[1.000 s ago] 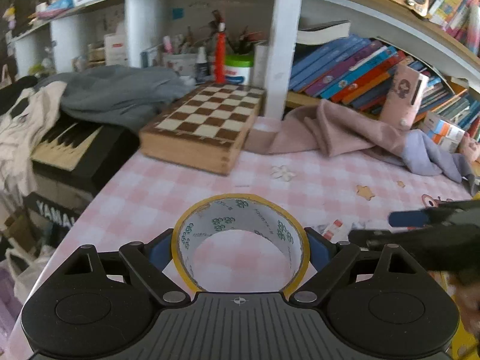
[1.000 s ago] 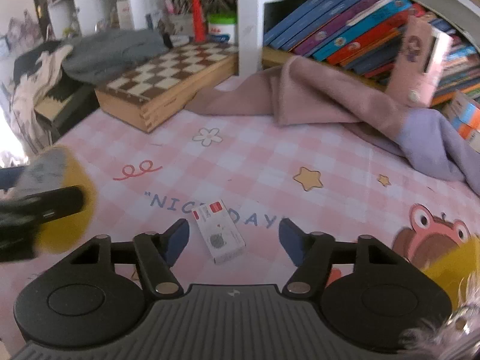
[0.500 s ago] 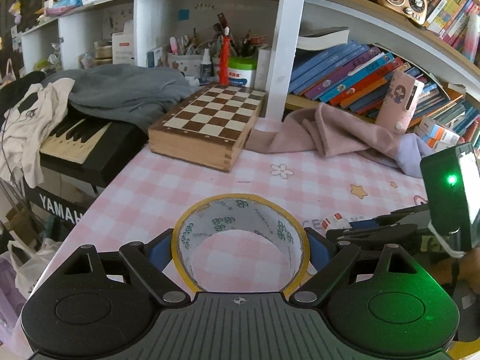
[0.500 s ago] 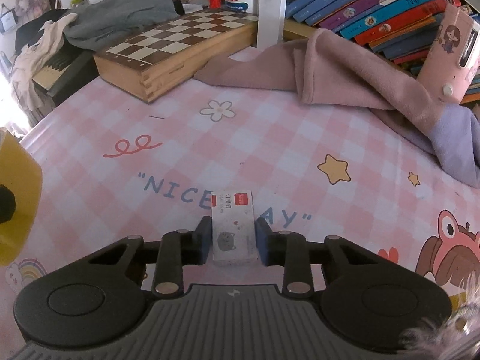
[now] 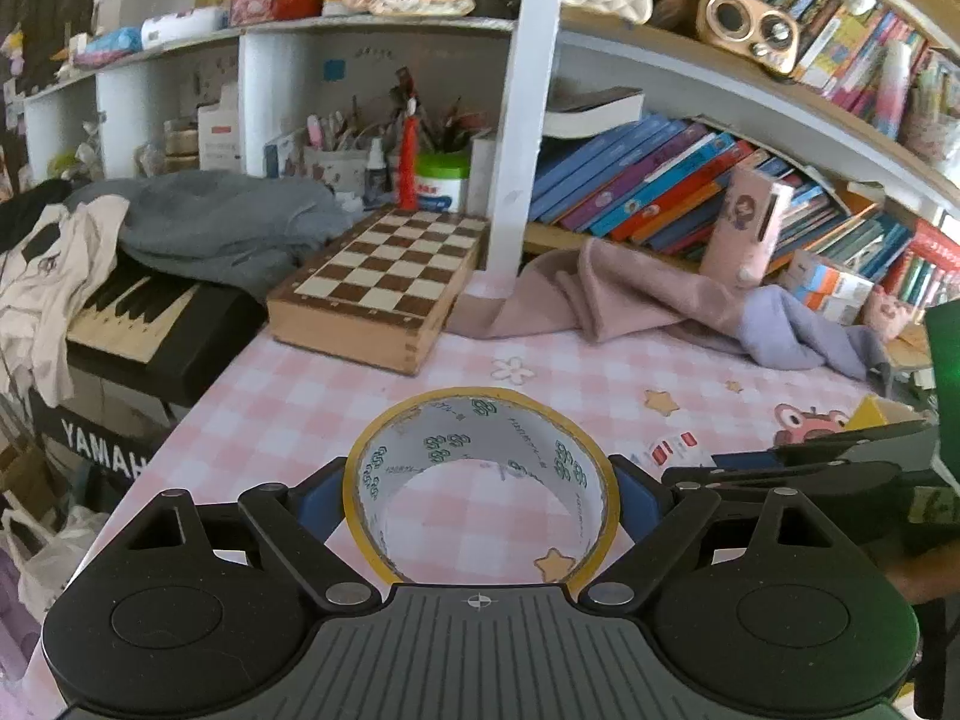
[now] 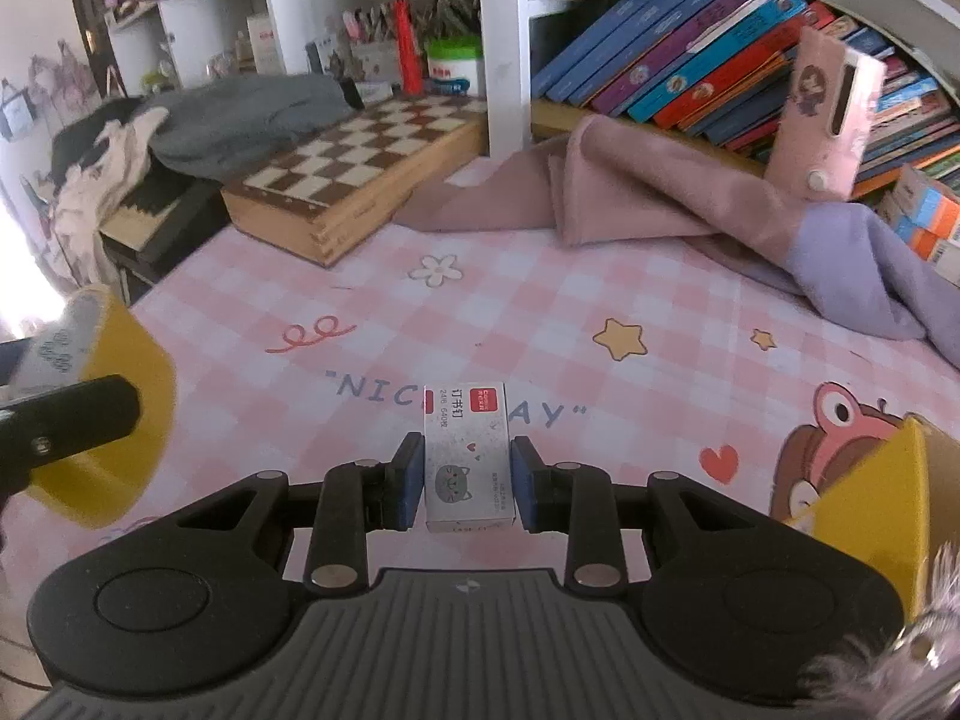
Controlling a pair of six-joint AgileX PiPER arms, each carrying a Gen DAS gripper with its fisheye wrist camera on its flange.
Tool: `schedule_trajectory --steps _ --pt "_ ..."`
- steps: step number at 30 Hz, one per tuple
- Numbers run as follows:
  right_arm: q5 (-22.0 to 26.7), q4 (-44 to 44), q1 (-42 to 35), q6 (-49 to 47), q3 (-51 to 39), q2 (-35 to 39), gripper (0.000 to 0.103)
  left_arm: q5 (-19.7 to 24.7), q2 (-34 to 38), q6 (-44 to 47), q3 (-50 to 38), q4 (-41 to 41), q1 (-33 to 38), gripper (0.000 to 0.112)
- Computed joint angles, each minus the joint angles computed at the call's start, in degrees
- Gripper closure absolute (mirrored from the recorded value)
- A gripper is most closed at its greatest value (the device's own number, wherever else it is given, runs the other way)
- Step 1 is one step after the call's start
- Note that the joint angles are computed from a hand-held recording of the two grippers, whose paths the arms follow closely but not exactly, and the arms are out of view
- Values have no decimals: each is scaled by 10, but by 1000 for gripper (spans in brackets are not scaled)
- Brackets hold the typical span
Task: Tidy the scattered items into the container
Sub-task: 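Carry tape roll with left tool while right tool carries card box to yellow box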
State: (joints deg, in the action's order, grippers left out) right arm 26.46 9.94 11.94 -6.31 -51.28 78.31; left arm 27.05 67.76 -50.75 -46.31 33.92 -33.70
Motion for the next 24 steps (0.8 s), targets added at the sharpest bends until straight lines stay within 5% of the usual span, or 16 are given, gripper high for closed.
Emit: schedule_trajectory --steps 13,24 --pt "72 -16 27 65 62 -159 75 55 -101 -27 27 14 -72 23" --pt "110 -171 129 289 100 -257 75 97 -157 -38 46 31 -136 23"
